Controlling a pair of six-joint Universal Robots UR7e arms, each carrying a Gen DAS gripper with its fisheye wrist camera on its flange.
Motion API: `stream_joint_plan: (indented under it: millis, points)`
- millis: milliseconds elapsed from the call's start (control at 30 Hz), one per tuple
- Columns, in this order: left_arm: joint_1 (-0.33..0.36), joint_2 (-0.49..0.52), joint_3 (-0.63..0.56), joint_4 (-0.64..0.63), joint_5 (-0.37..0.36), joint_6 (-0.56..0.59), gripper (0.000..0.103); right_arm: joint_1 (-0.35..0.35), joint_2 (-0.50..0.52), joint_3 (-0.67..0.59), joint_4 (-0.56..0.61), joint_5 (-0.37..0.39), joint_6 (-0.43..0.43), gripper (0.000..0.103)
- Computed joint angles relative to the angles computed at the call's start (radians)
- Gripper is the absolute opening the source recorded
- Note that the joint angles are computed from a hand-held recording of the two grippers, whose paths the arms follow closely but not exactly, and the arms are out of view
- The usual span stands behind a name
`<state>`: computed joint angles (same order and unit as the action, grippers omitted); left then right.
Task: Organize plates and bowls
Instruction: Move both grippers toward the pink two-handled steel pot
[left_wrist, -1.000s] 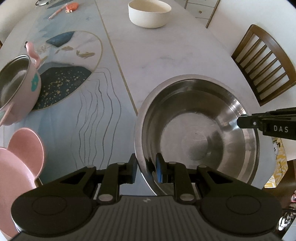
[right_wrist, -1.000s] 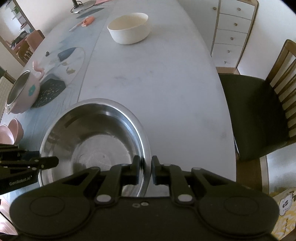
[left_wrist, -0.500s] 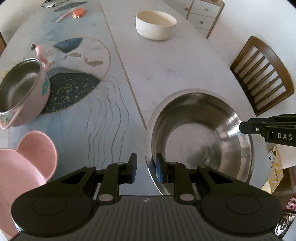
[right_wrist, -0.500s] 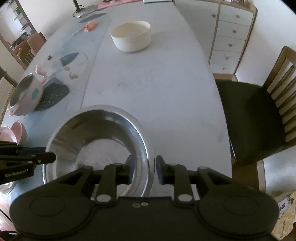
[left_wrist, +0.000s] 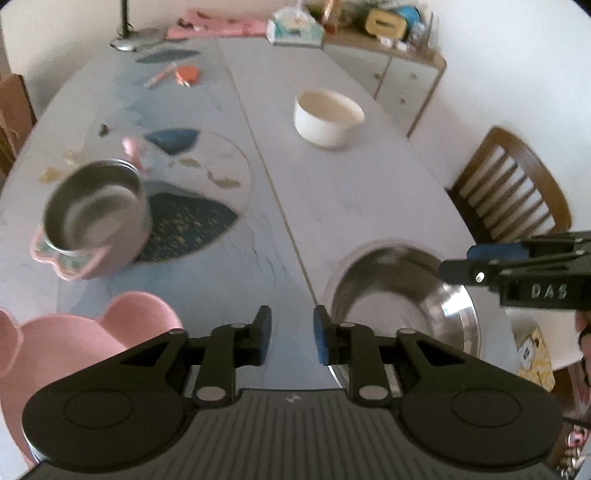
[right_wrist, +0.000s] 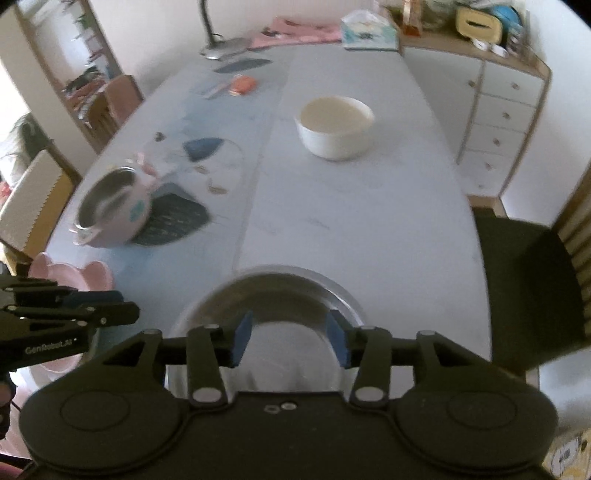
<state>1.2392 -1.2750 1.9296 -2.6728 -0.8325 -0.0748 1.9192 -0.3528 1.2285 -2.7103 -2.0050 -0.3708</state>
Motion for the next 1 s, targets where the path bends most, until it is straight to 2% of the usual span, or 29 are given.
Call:
stream_joint_plan:
  millis: [67,133,200,300,600,767,1000]
  points:
    - [-0.003,-0.025,0.018,-0.042,0.016,0.008,0.049,0.011,0.011,-0.012,0.001,0.015,-0.010,0.053]
    - [-0.008,-0.043,0.034,-0.086,0.039,0.021,0.056,0.022,0.027,-0.033,0.010,0.028,-0.014,0.057]
    - [-0.010,-0.066,0.045,-0.109,0.057,0.033,0.056,0.034,0.041,-0.049,0.014,0.044,-0.019,0.063]
    - [-0.007,-0.099,0.056,-0.132,0.075,0.034,0.057,0.053,0.063,-0.079,0.025,0.069,-0.035,0.065]
    - [0.010,-0.172,0.071,-0.210,0.132,0.091,0.069,0.108,0.136,-0.180,0.042,0.100,-0.071,0.079]
    - [0.036,-0.192,0.048,-0.260,0.144,0.145,0.077,0.133,0.191,-0.262,0.076,0.110,-0.091,0.083]
    - [0.089,-0.190,-0.013,-0.313,0.137,0.234,0.078,0.163,0.279,-0.382,0.084,0.093,-0.108,0.096]
